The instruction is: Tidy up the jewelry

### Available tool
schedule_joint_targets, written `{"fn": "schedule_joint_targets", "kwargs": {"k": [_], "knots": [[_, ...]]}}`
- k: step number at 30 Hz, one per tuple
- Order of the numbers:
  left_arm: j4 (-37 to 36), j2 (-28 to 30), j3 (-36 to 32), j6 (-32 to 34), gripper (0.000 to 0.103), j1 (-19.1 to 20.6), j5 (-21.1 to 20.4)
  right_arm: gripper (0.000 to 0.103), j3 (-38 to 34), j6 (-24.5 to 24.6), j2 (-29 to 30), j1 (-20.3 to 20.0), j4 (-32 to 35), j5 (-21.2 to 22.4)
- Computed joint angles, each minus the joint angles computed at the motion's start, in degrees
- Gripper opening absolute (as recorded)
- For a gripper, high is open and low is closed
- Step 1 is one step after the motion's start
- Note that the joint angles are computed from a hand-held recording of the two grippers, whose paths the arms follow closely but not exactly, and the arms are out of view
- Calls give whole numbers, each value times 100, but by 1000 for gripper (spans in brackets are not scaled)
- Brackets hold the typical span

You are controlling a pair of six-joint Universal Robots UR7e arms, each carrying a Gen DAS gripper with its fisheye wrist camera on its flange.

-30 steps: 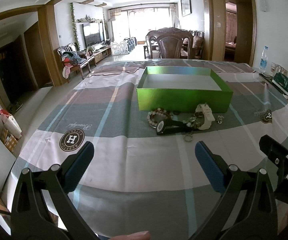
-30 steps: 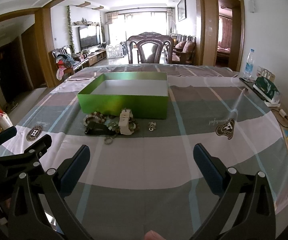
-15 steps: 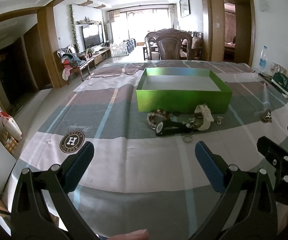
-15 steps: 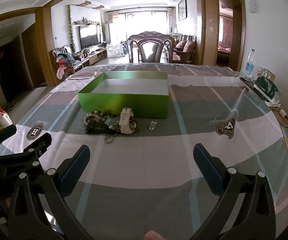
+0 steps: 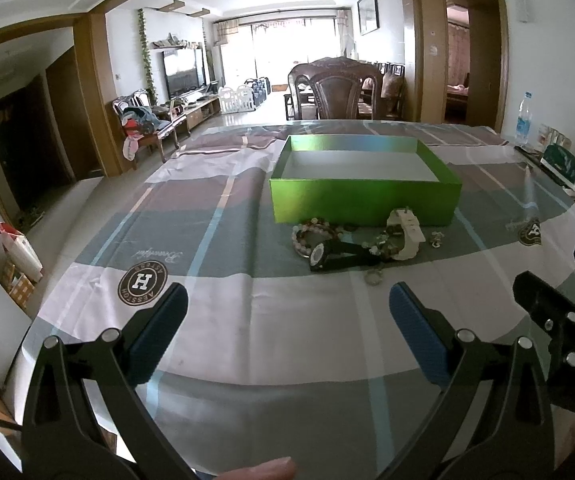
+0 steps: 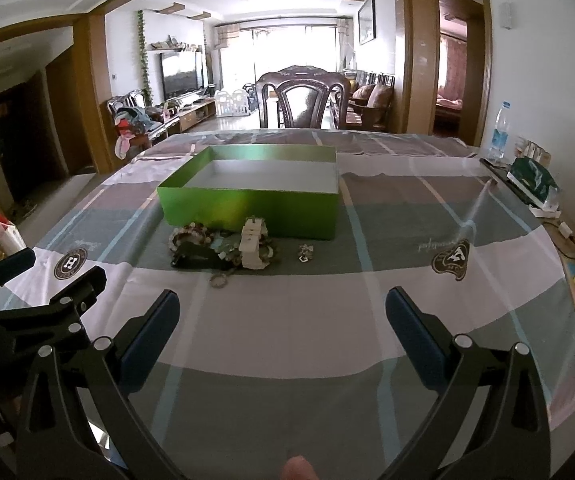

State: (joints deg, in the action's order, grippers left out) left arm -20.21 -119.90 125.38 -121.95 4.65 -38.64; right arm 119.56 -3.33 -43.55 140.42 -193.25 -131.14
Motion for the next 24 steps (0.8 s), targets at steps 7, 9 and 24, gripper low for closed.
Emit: {"fn": "schedule_joint_targets", "kwargs": {"k": [7, 9, 24], "knots": [[-30, -1, 19, 11, 100, 6, -6, 101, -2, -40, 16, 10, -49, -22], [-24, -1, 20, 9, 100, 4, -3, 101, 7, -31, 2, 4, -43, -13], [-40, -4, 21, 18, 99, 10, -1, 101, 14, -35, -1, 8, -33, -27]]}}
